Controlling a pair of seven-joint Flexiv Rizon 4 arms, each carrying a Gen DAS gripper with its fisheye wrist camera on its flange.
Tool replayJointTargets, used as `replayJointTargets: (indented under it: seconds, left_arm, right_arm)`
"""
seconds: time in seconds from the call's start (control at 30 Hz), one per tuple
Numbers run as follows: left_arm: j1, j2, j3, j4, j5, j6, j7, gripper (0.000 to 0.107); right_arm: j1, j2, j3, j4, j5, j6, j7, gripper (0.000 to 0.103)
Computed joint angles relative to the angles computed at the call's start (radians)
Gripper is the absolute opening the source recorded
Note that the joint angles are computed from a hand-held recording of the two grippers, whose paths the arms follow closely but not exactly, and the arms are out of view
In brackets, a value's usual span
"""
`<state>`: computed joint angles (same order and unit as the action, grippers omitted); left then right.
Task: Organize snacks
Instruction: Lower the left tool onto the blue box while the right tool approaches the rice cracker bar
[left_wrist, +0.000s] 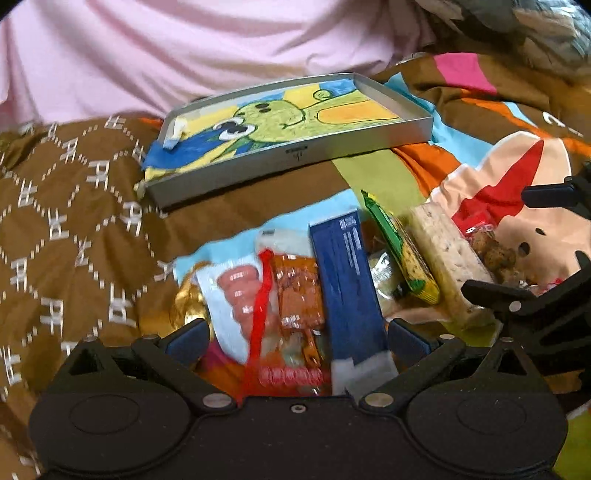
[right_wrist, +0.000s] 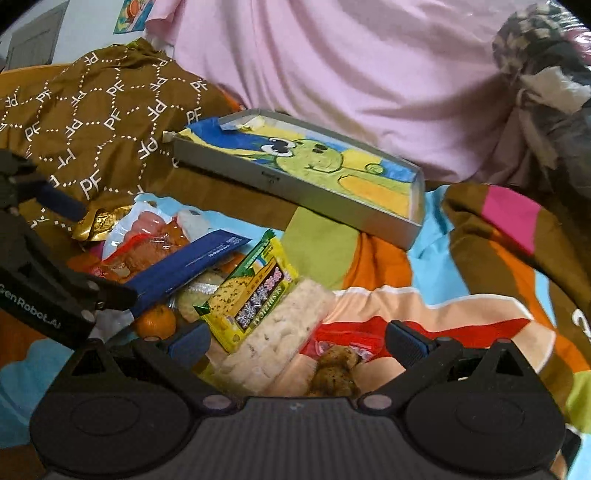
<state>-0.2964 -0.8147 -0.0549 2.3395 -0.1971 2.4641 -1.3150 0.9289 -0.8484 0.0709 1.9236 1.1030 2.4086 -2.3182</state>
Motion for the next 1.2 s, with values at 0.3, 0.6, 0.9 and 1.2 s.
replayJointTargets:
  seconds: [0.3,0.6,0.9,1.2]
  left_arm:
    - [0.123,-0.009,-0.071,-0.058,0.151,-0.073,-0.056,0.099]
    - [0.203,0.000,-0.128,-0.089,0.247,-0.178,-0.166,0.090]
    - [0.239,0.019,-0.161,-0.133,0.313,-0.298,-0.175,0.070]
    - [0.246,0.037,-0.164,-0.151,0.301,-0.367,-0.160,0.048]
  right_arm:
    - [-0.002,0.025,-0.029,-0.001,0.034,-0.094,0.002,0.092]
    - [0.035,0.027,-0.078,-0.017,0.069,-0.151,0.005,0.086]
    - [0.043,0.010,-0.102,-0.016,0.026,-0.174,0.107,0.076]
    - [0.096,0.002,-0.165,-0.001,0.001,-0.220,0.192,0.066]
